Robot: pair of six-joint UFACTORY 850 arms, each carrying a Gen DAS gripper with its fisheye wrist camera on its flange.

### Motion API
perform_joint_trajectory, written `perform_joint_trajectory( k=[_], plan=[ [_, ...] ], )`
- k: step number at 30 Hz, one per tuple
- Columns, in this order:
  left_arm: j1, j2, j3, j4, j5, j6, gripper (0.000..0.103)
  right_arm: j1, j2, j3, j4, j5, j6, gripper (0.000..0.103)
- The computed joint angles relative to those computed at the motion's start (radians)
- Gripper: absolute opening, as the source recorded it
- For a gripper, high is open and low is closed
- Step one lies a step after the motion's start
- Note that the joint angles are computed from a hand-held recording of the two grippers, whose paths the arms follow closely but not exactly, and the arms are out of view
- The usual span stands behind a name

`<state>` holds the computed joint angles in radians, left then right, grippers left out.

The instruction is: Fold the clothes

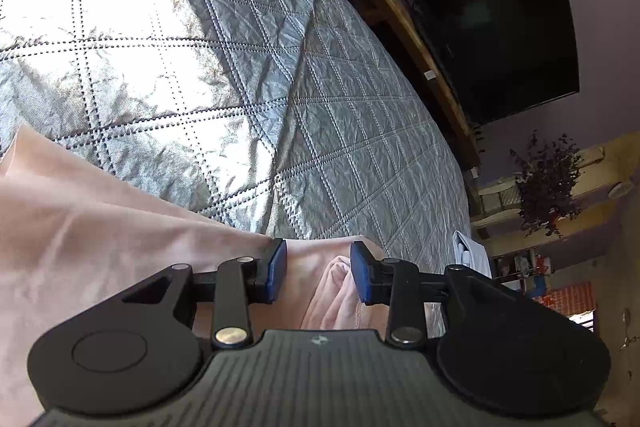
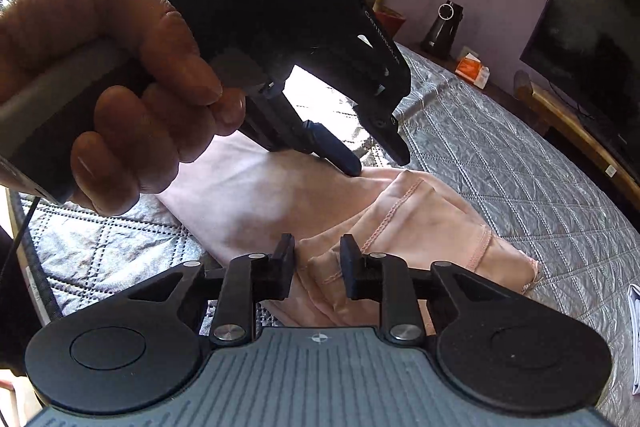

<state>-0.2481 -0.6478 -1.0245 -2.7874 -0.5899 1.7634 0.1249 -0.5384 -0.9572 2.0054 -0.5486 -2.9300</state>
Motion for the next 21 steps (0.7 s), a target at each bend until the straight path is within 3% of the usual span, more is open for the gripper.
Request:
perform_joint_trajectory(
  k=[9,12,14,16,18,21],
  plan=[
    [-0.002,0.001,0.002,0.003,-0.005,-0.006,0.032,-0.057,0.021,0.014,-0.232,-0.043,0.007,0.022],
    [-0.005,0.004,0.005,-0.011,-0.003,0.002,0.032,-0.066,0.011,-0.011,-0.313,-0.071,0.16,0.026],
    [-0.005,0.007,0.011,-0.024,-0.01,0.006,0.032,-0.099,0.003,-0.036,-0.384,-0.182,0.312,0.025],
    [-0.004,0.011,0.017,-0.04,-0.02,0.013,0.032,-0.126,-0.005,-0.055,-0.342,-0.256,0.413,0.032],
    [-0.003,0.016,0.025,-0.053,-0.029,0.027,0.032,-0.128,-0.018,-0.072,-0.26,-0.222,0.469,0.033],
    [-0.005,0.02,0.027,-0.065,-0.027,0.048,0.033,-0.094,-0.044,-0.098,-0.192,-0.071,0.43,0.019]
  ],
)
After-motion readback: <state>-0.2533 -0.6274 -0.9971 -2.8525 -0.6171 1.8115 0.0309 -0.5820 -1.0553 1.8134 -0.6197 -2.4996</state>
